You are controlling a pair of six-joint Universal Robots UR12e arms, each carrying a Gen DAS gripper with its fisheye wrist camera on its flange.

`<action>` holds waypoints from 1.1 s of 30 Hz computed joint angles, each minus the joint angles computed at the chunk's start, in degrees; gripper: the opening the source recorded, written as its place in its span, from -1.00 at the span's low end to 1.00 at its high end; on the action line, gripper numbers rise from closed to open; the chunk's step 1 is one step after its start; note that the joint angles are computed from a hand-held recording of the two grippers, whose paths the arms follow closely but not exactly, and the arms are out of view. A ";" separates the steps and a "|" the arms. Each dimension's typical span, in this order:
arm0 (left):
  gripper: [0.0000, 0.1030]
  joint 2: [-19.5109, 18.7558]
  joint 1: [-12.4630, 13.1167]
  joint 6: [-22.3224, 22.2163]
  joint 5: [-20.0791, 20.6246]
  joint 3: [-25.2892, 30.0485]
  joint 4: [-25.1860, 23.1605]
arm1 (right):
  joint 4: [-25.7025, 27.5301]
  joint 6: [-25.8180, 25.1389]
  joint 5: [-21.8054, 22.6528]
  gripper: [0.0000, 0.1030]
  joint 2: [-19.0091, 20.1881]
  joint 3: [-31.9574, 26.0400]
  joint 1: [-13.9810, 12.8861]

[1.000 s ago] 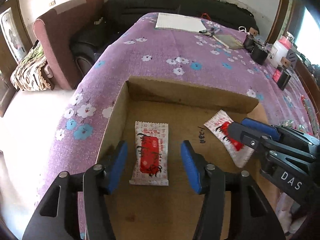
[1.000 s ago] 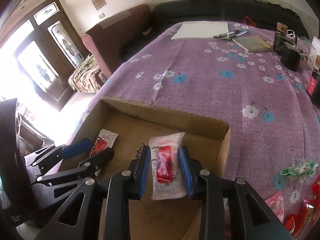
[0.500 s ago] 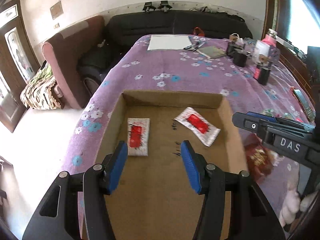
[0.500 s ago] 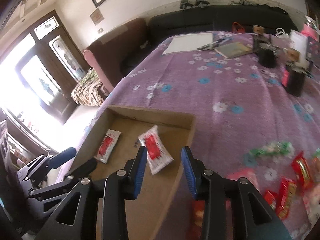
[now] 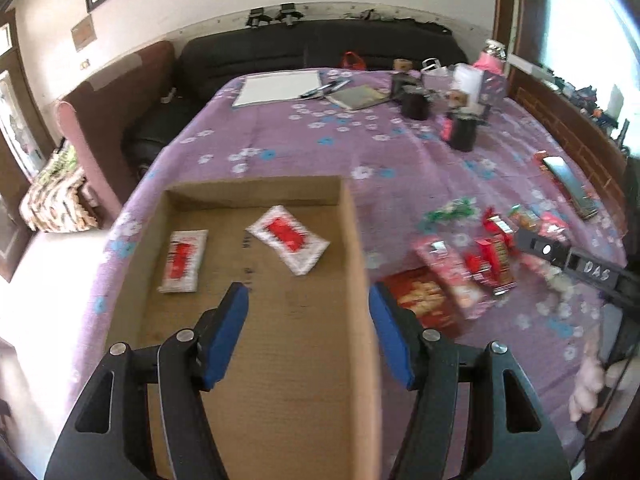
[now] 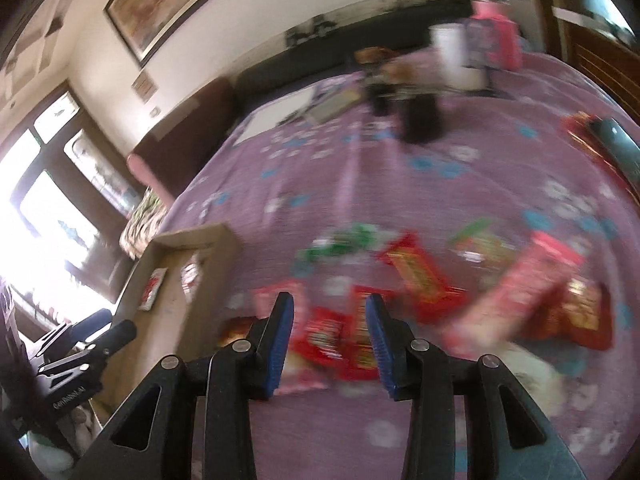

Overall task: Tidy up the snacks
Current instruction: 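Grasp the red gold-label candy with the left tool while the right tool grasps the white pastry packet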

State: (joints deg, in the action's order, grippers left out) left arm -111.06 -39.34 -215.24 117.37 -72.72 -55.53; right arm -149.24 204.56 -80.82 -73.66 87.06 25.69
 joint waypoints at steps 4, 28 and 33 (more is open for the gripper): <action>0.20 -1.43 -0.30 0.99 -3.35 1.69 2.26 | -1.48 0.30 0.58 -0.19 -1.46 2.83 -1.66; 0.19 -8.05 0.40 0.93 -20.23 8.68 3.26 | 3.14 -7.74 -8.39 -0.06 -3.65 5.75 -1.52; 0.19 -9.63 -0.24 4.16 -18.96 10.59 3.02 | 0.94 -5.55 -4.56 -0.37 -4.44 7.29 -2.77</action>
